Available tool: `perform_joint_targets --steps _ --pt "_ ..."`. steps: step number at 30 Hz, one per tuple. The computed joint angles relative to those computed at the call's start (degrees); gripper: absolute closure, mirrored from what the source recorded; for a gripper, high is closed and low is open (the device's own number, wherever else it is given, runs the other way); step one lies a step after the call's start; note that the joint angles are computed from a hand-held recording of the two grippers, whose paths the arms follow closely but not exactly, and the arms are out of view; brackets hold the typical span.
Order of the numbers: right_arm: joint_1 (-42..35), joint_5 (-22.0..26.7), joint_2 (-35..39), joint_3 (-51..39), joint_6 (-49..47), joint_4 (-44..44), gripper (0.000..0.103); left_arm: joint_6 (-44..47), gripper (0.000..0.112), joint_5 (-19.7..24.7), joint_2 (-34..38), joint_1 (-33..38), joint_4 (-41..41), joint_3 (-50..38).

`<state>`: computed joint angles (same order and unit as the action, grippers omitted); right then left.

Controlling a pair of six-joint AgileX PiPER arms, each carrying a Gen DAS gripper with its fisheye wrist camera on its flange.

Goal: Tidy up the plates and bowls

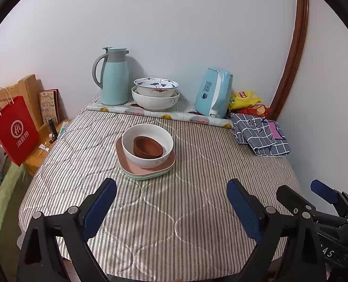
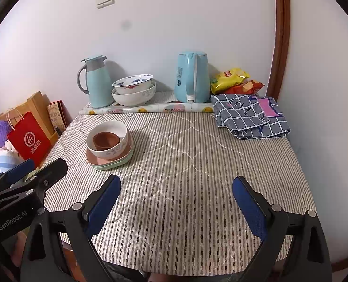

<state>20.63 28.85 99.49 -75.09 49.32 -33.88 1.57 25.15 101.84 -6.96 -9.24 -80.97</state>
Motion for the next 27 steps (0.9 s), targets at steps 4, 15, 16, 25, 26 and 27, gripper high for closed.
perform_joint_targets --steps 4,15,16,25,26,27 --pt "-0.1 -0.1 0.0 -0.1 -0.3 0.2 0.008 0.3 0.017 0.2 0.1 0.1 -0.4 -0.1" --pt "0.4 0.2 -0.4 -0.2 0.0 -0.4 0.008 0.2 0.017 -0.9 -0.5 0.2 -0.1 0.9" --pt "0.4 0.2 -0.3 -0.3 -0.1 -0.3 0.008 0.1 0.017 -0.9 -0.5 0.2 0.0 0.9" --pt "1.0 1.2 0.6 -1.6 0.0 -1.2 0.008 0.8 0.017 -0.2 0.1 0.9 -0.6 -0.2" --pt "0.9 1.1 0.8 -1.8 -0.5 -0.7 0.008 0.5 0.017 0.0 0.3 0.9 -0.2 -0.5" --pt "0.9 1.3 0.9 -2.0 -0.5 -0.6 0.008 0.5 0.017 -0.1 0.5 1.0 -0.3 -0.7"
